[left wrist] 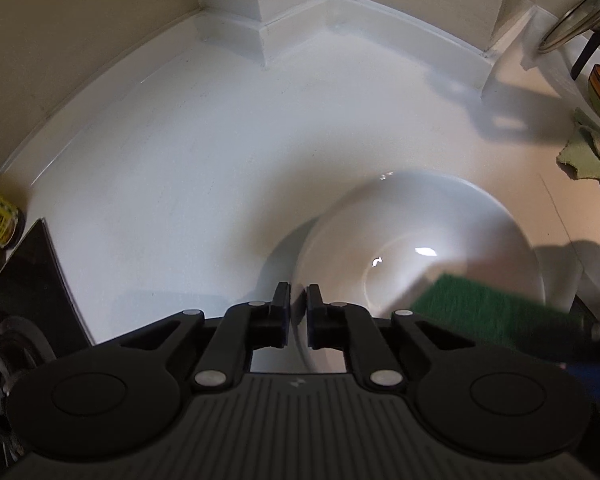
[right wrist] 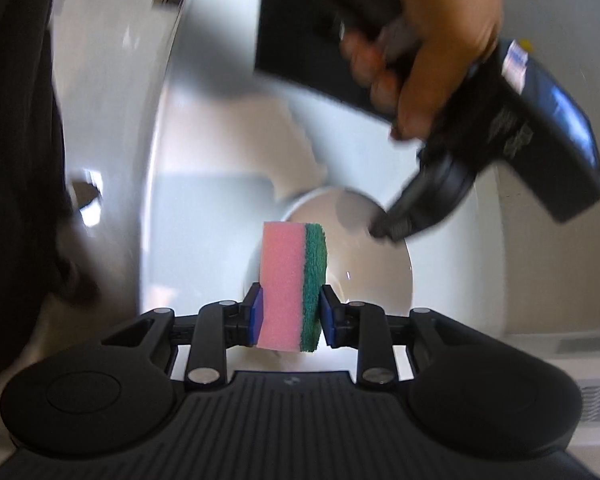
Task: Clean bowl
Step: 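Keep scrubbing the bowl's inside with the sponge in the right gripper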
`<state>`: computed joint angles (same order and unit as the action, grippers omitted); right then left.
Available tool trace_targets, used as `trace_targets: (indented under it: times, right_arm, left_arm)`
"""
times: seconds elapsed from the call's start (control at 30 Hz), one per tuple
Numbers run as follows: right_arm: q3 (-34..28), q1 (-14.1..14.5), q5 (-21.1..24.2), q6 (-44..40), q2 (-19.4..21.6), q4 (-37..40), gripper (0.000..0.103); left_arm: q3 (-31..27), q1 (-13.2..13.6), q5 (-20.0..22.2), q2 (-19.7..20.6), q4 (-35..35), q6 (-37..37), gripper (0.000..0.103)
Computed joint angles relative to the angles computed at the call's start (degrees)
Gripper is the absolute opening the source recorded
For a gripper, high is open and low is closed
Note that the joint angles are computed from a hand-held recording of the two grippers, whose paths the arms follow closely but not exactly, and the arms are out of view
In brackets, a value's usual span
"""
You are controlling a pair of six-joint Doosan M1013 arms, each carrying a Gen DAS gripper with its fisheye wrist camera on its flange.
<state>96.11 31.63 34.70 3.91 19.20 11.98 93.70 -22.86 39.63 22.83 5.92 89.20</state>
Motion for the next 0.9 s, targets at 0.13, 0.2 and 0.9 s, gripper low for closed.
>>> trace_targets:
  times: [0.13,0.2,0.9]
  right_arm:
    - [0.8,0.0,-1.4,-1.3,-0.4,-3.2,0.025]
    - [1.9,0.1,-3.6,-1.6,-0.7,-6.8,0.025]
    - [1.7,-1.3,-0.6,-4.0,-1.9,1.4,0.025]
  left_arm:
    - [-1.1,0.1,0.1,0.8,-0.7,3.5,0.01]
    - [-1.3,0.3,0.0,1.0,-1.5,4.3,0.01]
    - [0.7,0.0,-0.8,-0.2,1.8,-2.5,0.013]
